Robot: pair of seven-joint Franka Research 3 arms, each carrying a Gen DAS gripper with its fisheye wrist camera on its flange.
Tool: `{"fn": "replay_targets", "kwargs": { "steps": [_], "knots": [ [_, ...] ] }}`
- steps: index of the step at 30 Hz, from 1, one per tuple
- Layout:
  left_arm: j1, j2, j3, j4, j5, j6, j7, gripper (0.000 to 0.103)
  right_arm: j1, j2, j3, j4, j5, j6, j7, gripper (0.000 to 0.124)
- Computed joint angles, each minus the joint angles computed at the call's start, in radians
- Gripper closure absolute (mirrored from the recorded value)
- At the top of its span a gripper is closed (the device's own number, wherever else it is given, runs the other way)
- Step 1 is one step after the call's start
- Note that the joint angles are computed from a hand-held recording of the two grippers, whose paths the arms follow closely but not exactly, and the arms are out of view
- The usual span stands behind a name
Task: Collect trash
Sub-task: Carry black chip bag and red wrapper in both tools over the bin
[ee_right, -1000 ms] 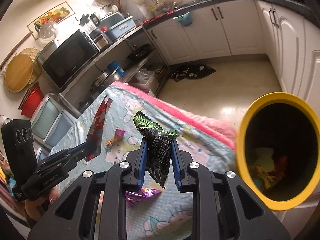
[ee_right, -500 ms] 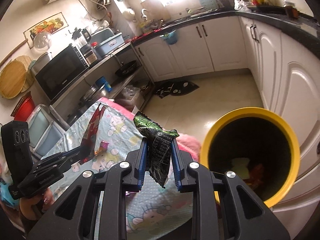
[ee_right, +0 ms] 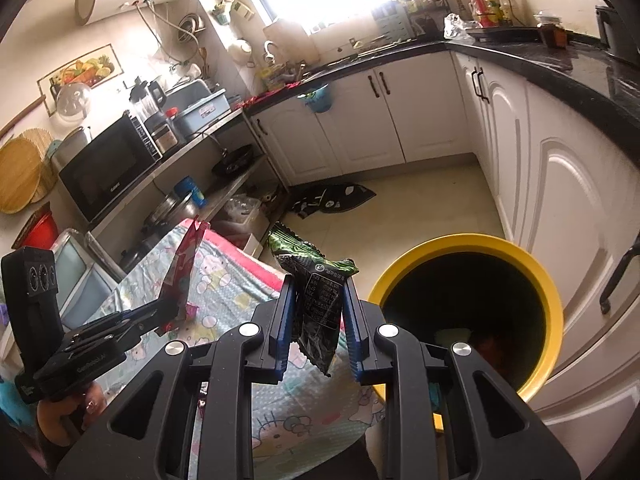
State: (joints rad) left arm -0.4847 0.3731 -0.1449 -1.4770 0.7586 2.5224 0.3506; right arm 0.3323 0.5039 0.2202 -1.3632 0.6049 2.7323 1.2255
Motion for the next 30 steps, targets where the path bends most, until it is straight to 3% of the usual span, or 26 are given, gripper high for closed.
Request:
{"fn": "replay_targets", "kwargs": {
  "steps": [12,30],
  "knots": [
    [-0.041,0.132,0.017,0.194,-0.036,0.007,0.063,0.094,-0.02,-0.041,-0.015,-0.053,0.006,0.067,0.016,0.102],
    [-0.12,0.469,0.064,0.698,-0.241,-0.13,0.304,0.094,-0.016,-0.024,-0.081,-0.078,-0.132,0.118,0.177,0.101]
  ]
}}
